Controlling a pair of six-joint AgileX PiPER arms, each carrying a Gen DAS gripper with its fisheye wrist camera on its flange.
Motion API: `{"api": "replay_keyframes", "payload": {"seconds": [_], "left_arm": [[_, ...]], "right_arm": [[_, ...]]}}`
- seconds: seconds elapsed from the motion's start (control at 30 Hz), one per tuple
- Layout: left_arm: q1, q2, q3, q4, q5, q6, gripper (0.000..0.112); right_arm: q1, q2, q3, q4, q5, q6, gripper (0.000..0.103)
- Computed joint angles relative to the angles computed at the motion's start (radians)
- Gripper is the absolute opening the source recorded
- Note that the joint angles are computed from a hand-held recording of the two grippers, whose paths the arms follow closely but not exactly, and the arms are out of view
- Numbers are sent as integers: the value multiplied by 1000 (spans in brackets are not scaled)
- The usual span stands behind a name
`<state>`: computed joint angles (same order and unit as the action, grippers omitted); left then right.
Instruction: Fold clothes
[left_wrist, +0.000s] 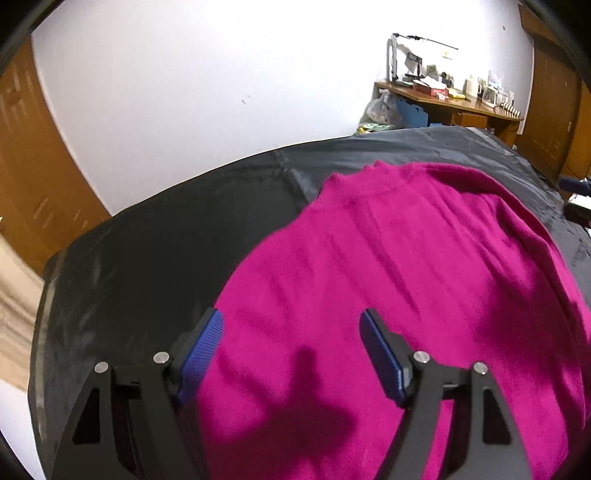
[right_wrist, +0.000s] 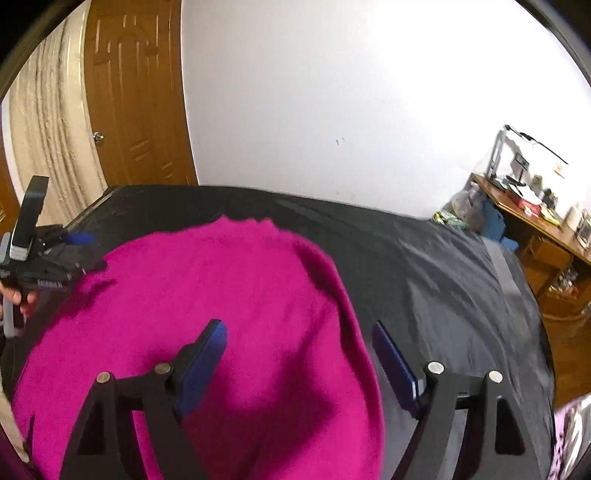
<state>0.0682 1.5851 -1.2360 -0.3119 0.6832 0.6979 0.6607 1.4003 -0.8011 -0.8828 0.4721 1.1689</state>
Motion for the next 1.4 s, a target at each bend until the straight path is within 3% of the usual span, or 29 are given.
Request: {"api": "replay_keyframes", "payload": {"seconds": [0.13,0.27,0.37,0.53,0.67,0.77,0.93,1.1,1.23,1.33,1.4], "left_arm": [[165,-167,182,-84,13,142,80],[310,-265,328,-154,23,250,81],[385,-305,405,-192,34,306,81],[433,-379,500,-234,43,412,81],[377,-419,568,-172,-28,373,81],[314,-414,609,-50,-146,234,81],[362,-383,595,-111,-134,290,83],[362,-374,602,-120,-182,327,93],[373,-333,581,-128,-196,319,96],[347,-341,598,-24,-273,215,97],[334,-336,603,33,-315,173,97]], "right_arm": [[156,-162,153,20,166,46,83],[396,-171,234,-25,389,181,83],[490,-130,282,-32,422,255,83],[528,-67,311,-9,454,312,83],[513,-25,342,-17,517,369,83],[483,30,355,-37,605,426,83],[394,-88,419,-60,557,444,83],[525,-285,416,-17,471,410,83],[594,-150,356,-6,401,380,83],[620,-23,321,1,436,408,83],[585,-52,343,7,447,426,83]]}}
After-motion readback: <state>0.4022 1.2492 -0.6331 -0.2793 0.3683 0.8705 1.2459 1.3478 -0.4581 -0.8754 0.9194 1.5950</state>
